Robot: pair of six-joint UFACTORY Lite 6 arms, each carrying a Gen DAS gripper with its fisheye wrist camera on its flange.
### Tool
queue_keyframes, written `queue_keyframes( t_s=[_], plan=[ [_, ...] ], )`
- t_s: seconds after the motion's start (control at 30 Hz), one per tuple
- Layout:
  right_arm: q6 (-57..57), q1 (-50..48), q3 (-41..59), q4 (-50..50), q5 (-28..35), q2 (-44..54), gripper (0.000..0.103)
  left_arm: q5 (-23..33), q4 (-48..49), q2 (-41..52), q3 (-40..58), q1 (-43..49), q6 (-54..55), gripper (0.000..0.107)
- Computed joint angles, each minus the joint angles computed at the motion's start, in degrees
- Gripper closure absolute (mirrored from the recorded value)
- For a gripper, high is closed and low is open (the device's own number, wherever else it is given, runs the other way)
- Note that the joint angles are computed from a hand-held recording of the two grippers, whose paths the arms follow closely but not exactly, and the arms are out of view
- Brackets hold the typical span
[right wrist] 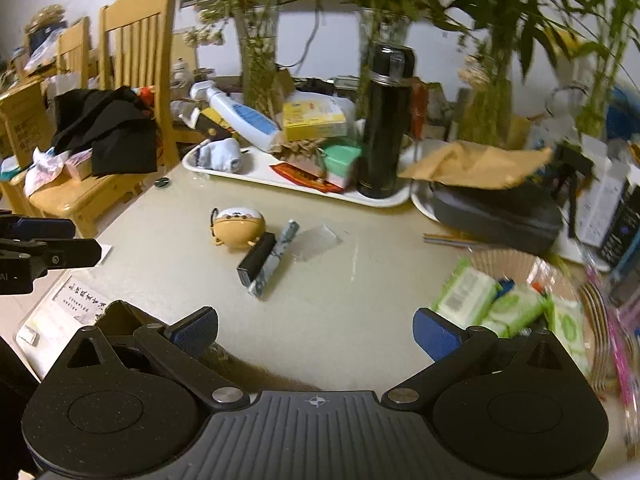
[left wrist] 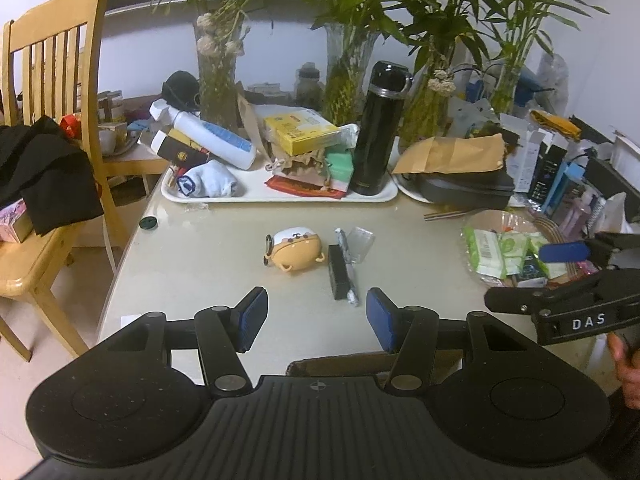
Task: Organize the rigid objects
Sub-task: 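Grasp the black rectangular block beside the grey marker with the right tool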
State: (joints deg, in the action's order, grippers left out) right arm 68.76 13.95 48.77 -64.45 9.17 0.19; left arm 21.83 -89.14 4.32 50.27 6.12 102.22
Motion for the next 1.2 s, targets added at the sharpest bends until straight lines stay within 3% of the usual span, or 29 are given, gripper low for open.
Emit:
queue_keyframes(
  t_s=[0.13, 0.23, 0.67, 0.83, 1.2],
  plan=[
    [-0.84, -0.06, 3.78, -1.74, -1.25, 5.09, 0.0, 0.69, -0.47, 1.87, 0.88, 0.76, 1.08, 0.053],
    [-7.03, -0.4, 6.91, 3.16, -2.03, 8.66, 0.0, 1.07, -1.66, 3.19, 1.46, 0.87, 2.79, 0.053],
    [-55.31, -2.55, 19.99, 48.86, -2.78, 21.16, 0.001, 1.51, -7.95, 11.05, 5.97, 0.57, 8.94, 0.053],
    [-70.57, -2.76, 25.12, 63.13, -1.11, 25.9, 0.011, 3.58, -15.26, 14.67, 7.39, 1.53, 15.07, 0.053],
    [-95.29, -2.71, 37.78, 83.72, 2.54, 37.37, 0.032, 7.22, -29.91, 18.87, 7.93, 3.2, 30.95, 0.053]
  ],
)
